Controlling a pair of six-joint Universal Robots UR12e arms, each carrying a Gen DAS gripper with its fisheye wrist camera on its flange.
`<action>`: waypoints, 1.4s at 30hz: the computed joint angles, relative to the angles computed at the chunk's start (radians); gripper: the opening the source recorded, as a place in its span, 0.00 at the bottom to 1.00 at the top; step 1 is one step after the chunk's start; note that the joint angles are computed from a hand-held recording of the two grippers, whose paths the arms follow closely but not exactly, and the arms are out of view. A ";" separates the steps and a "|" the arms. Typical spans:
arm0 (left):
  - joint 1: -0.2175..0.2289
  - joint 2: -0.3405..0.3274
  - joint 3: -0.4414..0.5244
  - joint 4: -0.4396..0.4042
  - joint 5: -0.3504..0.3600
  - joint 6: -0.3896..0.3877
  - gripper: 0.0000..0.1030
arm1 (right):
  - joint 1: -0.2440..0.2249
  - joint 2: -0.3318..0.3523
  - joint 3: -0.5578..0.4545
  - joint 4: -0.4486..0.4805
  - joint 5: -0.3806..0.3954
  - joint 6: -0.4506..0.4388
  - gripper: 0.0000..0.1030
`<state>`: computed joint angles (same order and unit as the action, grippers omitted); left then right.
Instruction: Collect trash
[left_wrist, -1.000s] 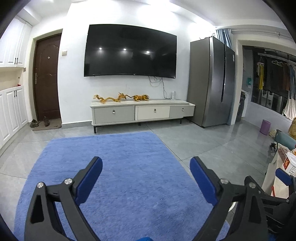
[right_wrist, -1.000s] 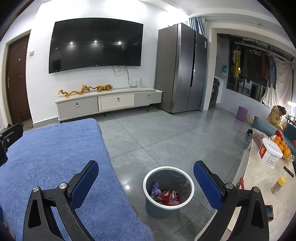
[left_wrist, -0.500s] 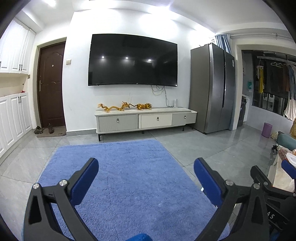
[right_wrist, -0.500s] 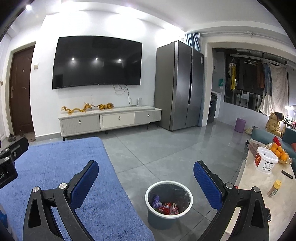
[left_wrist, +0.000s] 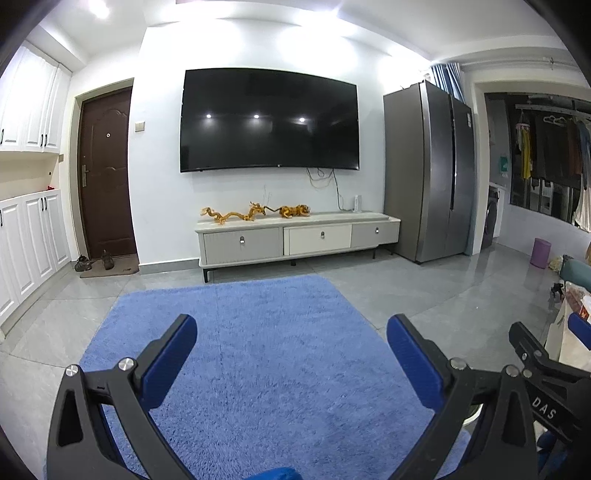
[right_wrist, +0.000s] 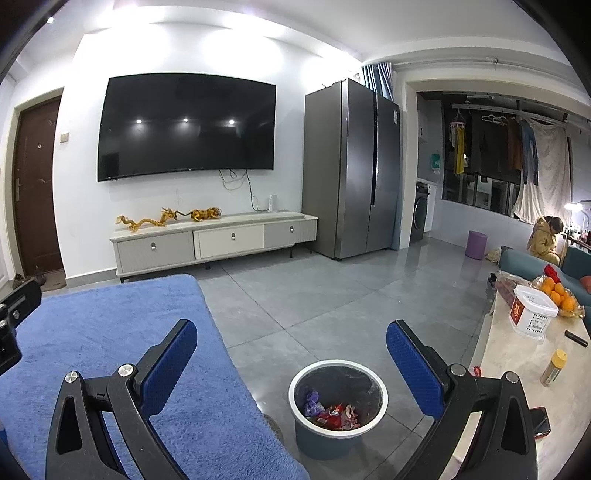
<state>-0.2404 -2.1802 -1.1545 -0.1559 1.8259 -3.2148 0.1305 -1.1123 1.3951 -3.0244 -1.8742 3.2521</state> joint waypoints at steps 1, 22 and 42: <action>0.001 -0.006 0.006 -0.014 -0.001 0.001 1.00 | 0.001 0.006 -0.008 0.015 -0.001 0.002 1.00; 0.015 -0.109 0.147 -0.255 0.004 0.011 1.00 | -0.012 0.094 -0.114 0.167 0.039 -0.025 1.00; 0.027 -0.146 0.209 -0.370 -0.038 0.022 1.00 | -0.018 0.132 -0.157 0.261 0.037 -0.016 1.00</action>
